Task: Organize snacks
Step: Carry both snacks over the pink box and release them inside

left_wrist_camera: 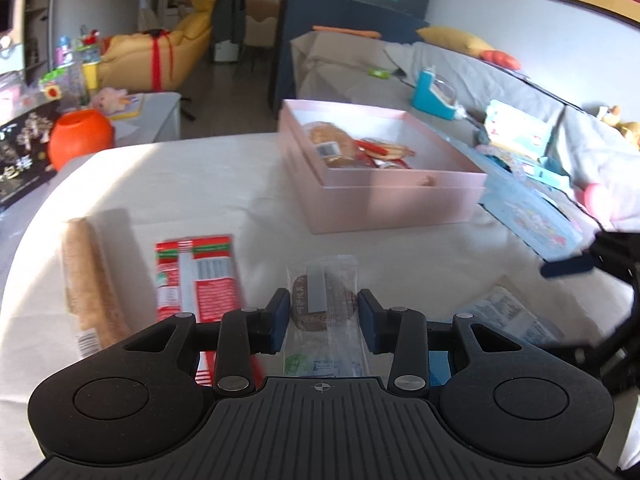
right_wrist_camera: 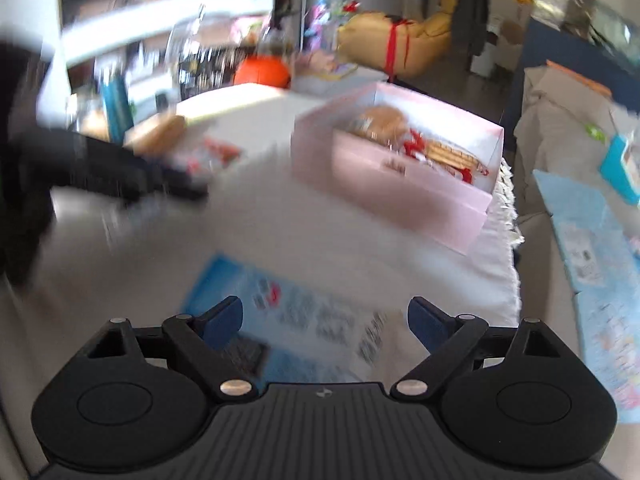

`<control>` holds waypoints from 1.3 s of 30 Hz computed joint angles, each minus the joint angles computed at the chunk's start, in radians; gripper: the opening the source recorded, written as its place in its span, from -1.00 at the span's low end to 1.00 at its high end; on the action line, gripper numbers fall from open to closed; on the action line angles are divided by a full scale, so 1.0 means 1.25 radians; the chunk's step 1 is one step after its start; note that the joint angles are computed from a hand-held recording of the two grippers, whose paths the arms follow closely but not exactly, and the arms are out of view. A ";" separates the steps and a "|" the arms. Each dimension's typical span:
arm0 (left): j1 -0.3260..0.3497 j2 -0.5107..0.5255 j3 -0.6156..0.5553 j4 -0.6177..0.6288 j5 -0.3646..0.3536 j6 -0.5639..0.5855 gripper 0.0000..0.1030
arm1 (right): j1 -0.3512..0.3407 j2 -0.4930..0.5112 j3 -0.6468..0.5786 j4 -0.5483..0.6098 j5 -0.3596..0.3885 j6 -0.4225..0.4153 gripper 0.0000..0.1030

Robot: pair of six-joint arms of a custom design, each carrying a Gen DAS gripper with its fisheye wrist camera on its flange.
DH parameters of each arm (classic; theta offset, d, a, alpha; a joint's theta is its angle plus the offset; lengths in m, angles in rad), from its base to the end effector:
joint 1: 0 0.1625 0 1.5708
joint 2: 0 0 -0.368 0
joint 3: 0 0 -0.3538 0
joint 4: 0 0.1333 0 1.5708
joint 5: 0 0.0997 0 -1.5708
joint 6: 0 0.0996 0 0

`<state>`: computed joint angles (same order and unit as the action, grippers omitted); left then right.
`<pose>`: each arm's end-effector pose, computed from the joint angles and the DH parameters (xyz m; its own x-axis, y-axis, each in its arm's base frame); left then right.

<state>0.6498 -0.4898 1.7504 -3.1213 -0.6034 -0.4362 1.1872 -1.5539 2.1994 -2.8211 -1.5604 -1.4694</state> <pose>-0.3032 -0.5008 -0.0269 -0.8034 0.0355 -0.5944 0.4673 0.6562 -0.5925 -0.0354 -0.4467 0.2924 -0.4004 -0.7216 0.5648 -0.8935 0.4441 -0.0661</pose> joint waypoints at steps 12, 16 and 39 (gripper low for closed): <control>0.003 0.001 -0.012 0.065 -0.011 -0.041 -0.18 | 0.019 0.081 0.059 -0.155 0.010 -0.089 0.80; 0.004 -0.002 -0.012 0.085 -0.013 -0.050 -0.18 | 0.062 0.156 -0.023 -0.109 -0.021 -0.003 0.83; -0.007 0.043 -0.112 -0.111 -0.043 0.188 -0.18 | 0.079 0.026 -0.143 -0.024 0.219 0.316 -0.47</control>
